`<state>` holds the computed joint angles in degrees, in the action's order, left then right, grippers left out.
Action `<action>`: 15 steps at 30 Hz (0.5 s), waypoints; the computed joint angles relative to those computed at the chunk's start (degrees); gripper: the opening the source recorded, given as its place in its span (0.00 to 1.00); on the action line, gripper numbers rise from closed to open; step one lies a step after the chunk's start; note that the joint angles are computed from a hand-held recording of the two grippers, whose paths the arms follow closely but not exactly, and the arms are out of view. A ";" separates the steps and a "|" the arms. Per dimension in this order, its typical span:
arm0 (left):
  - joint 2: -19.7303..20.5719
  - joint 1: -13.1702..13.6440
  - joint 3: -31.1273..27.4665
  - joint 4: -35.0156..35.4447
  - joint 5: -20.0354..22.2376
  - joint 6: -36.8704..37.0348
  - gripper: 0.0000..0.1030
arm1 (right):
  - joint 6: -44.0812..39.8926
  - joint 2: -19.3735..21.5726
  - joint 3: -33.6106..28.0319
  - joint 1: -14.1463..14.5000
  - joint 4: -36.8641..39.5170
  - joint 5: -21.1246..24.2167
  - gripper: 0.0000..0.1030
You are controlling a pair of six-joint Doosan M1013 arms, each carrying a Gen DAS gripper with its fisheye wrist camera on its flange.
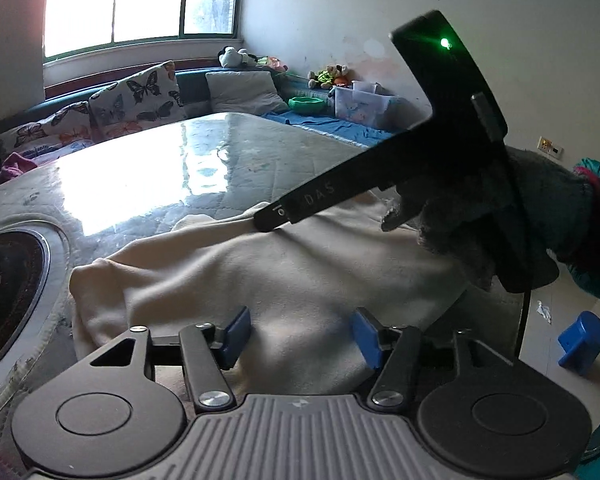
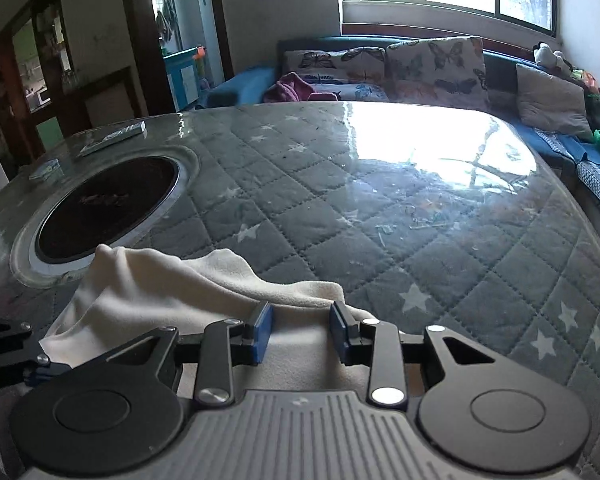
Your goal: Fold clothes
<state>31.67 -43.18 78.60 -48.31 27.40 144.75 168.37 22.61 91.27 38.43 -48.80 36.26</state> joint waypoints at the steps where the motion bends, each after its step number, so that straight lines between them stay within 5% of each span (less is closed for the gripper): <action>1: 0.05 0.04 0.02 -0.43 0.08 0.42 0.59 | -0.33 -0.05 -0.21 0.12 -0.16 0.04 0.33; 7: -0.01 0.08 0.66 -2.68 0.03 2.34 0.67 | -8.14 0.31 -2.07 0.27 2.62 -2.26 0.38; 15: -0.23 0.10 1.25 -4.45 -0.20 3.45 0.71 | -14.58 3.21 -5.92 -0.64 7.39 0.03 0.41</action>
<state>31.44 -43.07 79.86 -52.76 27.19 148.20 153.79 25.82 85.36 37.79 -41.41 36.29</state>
